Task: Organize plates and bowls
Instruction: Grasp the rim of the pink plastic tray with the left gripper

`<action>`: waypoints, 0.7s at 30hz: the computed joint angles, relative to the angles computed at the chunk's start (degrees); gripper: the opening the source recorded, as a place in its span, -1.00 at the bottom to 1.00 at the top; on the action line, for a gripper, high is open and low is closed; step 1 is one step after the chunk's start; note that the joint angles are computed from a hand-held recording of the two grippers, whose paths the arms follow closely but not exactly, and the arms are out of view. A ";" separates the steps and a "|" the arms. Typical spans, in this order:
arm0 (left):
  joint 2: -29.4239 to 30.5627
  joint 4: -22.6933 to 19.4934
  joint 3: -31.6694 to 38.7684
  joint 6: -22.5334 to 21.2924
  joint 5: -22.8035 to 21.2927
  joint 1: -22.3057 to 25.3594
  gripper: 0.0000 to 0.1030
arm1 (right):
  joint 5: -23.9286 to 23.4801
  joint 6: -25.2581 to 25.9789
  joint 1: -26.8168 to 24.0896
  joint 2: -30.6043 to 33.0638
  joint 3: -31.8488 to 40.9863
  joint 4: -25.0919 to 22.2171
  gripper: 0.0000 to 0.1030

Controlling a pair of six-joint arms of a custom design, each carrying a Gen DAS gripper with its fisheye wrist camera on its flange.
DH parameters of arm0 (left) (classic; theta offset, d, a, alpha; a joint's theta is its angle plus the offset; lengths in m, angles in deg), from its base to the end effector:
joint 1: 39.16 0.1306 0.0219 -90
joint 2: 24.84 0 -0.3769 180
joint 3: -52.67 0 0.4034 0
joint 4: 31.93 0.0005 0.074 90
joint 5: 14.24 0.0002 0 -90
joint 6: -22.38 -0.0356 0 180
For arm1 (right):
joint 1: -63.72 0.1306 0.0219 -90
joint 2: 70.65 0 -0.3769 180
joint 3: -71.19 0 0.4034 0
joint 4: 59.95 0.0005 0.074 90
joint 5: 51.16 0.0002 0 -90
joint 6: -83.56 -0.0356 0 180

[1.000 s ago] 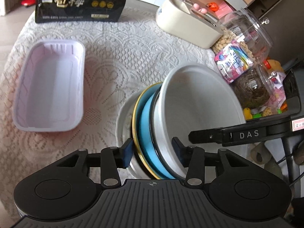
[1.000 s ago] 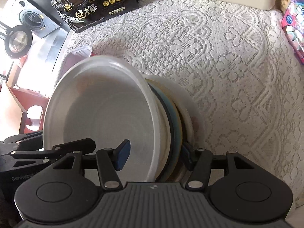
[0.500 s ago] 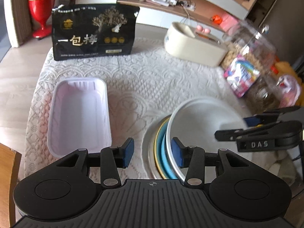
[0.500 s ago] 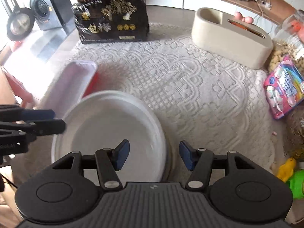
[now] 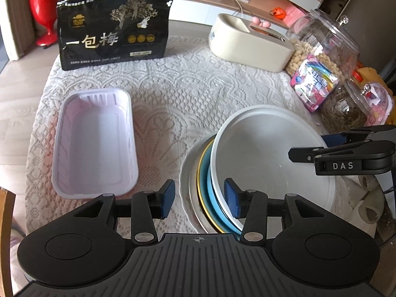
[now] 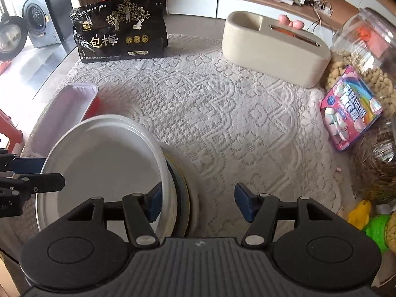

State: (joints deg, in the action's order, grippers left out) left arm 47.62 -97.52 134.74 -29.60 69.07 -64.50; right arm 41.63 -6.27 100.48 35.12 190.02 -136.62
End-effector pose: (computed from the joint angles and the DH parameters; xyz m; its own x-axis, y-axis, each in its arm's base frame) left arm 0.3333 -0.1538 0.4666 -0.8157 -0.2906 -0.5002 -0.1729 0.9476 -0.2685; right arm 0.4546 0.3368 0.4862 -0.7159 -0.5385 -0.4443 -0.5825 0.8116 -0.0449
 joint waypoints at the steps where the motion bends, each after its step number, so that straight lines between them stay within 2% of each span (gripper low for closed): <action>1: 0.02 0.09 -0.09 0.12 0.05 -0.05 -0.05 | -0.15 0.04 -0.07 0.16 0.08 -0.23 0.17; 14: -0.01 0.31 -0.58 0.27 1.23 0.48 -0.02 | -1.05 0.43 -0.09 0.56 0.60 -2.04 0.17; 18: -1.08 -0.34 -0.20 -0.74 6.06 2.56 -0.14 | -1.02 2.31 0.35 0.72 2.14 -3.01 0.17; 21: -2.78 -1.09 0.60 -2.52 6.16 4.93 -0.14 | -0.53 3.98 1.15 -0.33 3.32 -1.12 0.21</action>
